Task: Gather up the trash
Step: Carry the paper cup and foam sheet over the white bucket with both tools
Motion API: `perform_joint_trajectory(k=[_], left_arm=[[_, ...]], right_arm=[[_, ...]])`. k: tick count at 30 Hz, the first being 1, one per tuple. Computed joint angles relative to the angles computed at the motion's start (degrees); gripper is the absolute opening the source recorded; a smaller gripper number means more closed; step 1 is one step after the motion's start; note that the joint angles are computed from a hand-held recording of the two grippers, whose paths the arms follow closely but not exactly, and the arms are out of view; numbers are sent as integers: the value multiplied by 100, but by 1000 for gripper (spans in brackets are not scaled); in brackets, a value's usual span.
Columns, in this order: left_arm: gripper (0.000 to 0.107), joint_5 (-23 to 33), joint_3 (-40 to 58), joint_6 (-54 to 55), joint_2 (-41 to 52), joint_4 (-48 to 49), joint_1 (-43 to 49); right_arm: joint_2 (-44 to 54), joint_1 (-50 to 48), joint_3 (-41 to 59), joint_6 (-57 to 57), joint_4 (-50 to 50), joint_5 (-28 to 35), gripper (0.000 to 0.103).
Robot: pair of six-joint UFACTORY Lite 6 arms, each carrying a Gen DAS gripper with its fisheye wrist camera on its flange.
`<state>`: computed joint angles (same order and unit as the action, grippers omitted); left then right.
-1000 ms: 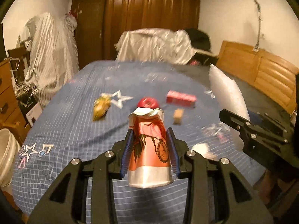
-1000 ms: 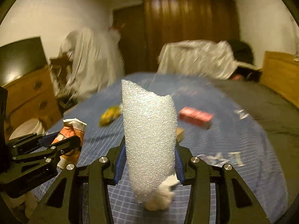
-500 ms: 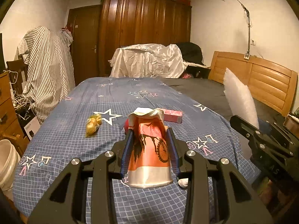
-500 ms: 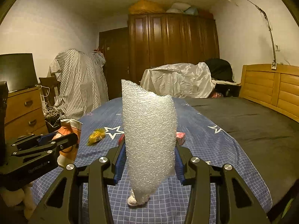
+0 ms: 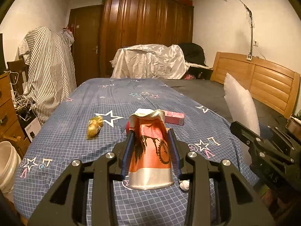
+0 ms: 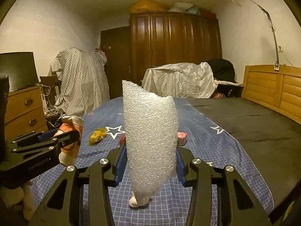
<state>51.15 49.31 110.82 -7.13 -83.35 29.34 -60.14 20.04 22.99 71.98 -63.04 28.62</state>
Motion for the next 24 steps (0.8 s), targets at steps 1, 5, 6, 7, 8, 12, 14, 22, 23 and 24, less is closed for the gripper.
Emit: perform_joint_trajectory(k=[1, 5, 6, 7, 8, 12, 14, 22, 23, 24], left_arm=[[34, -15, -12, 5, -15, -14, -9], [34, -18, 241, -69, 154, -4, 107], [34, -9, 376, -107, 262, 15, 188], [34, -3, 480, -135, 339, 34, 243], [34, -5, 630, -170, 461, 54, 333], [34, -1, 1347, -371, 1045, 145, 763], [34, 7, 1815, -502, 1397, 190, 1005], [34, -24, 4461, -1514, 3232, 687, 1882], [34, -6, 4828, -1661, 3475, 790, 1977], [34, -17, 5222, -1815, 3733, 895, 2067]], right_arm=[[101, -51, 72, -14, 0, -70, 45], [569, -183, 281, 102, -111, -477, 45], [762, -227, 369, 210, -238, -614, 45], [1028, -113, 513, 449, -461, -669, 45], [1248, -63, 647, 593, -589, -753, 45], [2418, 303, 1383, 1608, -1506, -1029, 45], [3117, 633, 1899, 2210, -2057, -1008, 45], [5908, 1710, 4615, 2271, -2049, -1053, 45], [6245, 1831, 5048, 1927, -1733, -1033, 45], [6614, 1950, 5491, 1651, -1501, -1028, 45]])
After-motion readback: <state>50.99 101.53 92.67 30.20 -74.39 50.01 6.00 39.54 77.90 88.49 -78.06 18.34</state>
